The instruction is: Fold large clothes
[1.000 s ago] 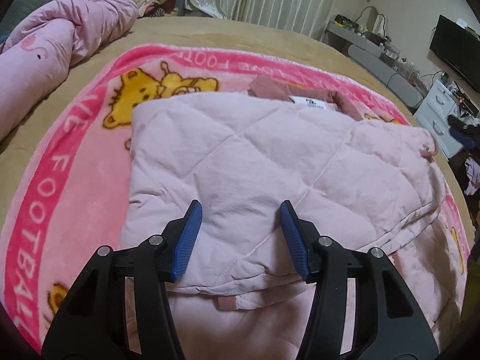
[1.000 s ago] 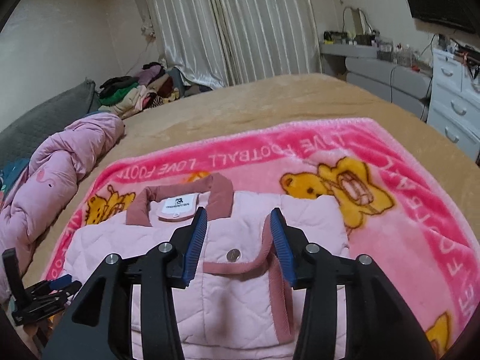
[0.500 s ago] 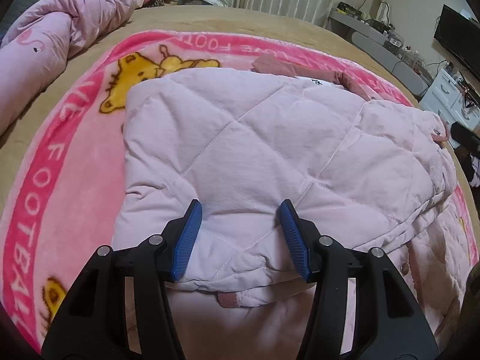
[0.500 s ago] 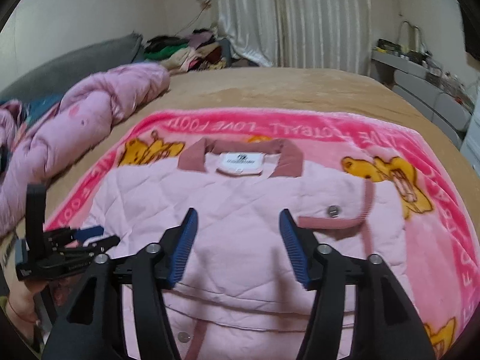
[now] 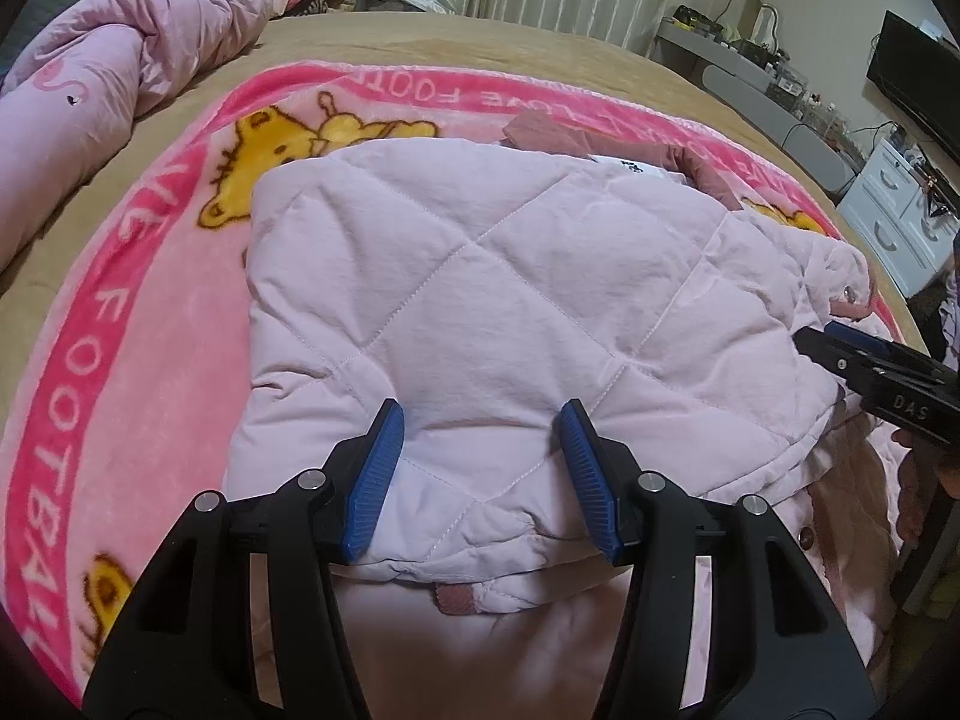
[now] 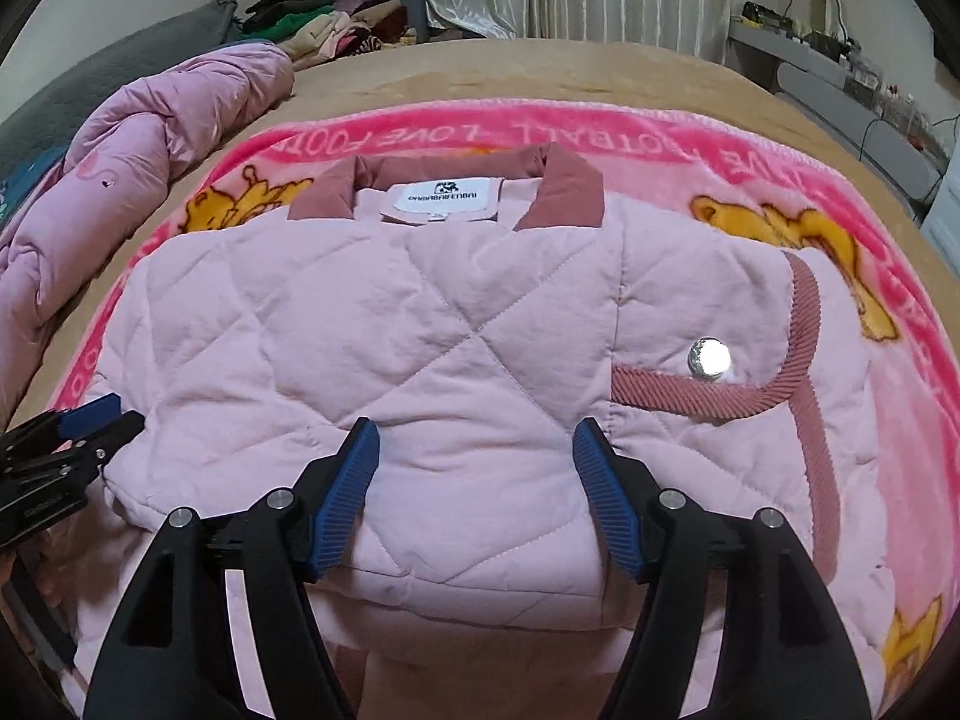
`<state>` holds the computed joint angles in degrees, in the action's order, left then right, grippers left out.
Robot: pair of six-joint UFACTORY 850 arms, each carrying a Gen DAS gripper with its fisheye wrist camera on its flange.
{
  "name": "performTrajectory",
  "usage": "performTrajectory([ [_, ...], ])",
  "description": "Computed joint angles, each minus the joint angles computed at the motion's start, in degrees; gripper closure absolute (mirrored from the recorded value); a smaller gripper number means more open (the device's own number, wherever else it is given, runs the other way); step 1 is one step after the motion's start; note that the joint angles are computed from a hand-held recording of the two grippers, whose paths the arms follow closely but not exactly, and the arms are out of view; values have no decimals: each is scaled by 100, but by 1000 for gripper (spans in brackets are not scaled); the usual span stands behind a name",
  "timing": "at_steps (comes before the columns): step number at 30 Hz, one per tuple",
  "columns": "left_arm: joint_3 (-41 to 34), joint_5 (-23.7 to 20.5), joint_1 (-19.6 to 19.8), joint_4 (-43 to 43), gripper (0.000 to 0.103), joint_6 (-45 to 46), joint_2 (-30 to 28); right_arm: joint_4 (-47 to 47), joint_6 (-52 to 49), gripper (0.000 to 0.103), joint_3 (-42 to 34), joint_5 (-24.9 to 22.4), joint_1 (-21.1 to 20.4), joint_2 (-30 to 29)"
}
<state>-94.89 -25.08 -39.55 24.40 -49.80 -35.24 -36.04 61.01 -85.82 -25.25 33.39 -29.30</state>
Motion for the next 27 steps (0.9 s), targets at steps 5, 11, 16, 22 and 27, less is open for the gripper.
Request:
performTrajectory([
  [5, 0, -3, -3, 4, 57, -12, 1, -365, 360, 35, 25, -45, 52, -4],
  [11, -52, -79, 7, -124, 57, 136, 8, -597, 682, 24, 183, 134, 85, 151],
  [16, -95, -111, 17, -224, 56, 220, 14, -984, 1125, 14, 334, 177, 154, 315],
  [22, -110, -131, 11, -432, 46, 385, 80, -1103, 1457, 9, 534, 360, 185, 504],
  [27, -119, -171, -23, -362, 36, 360, 142, -1341, 1822, 6, 668, 430, 214, 653],
])
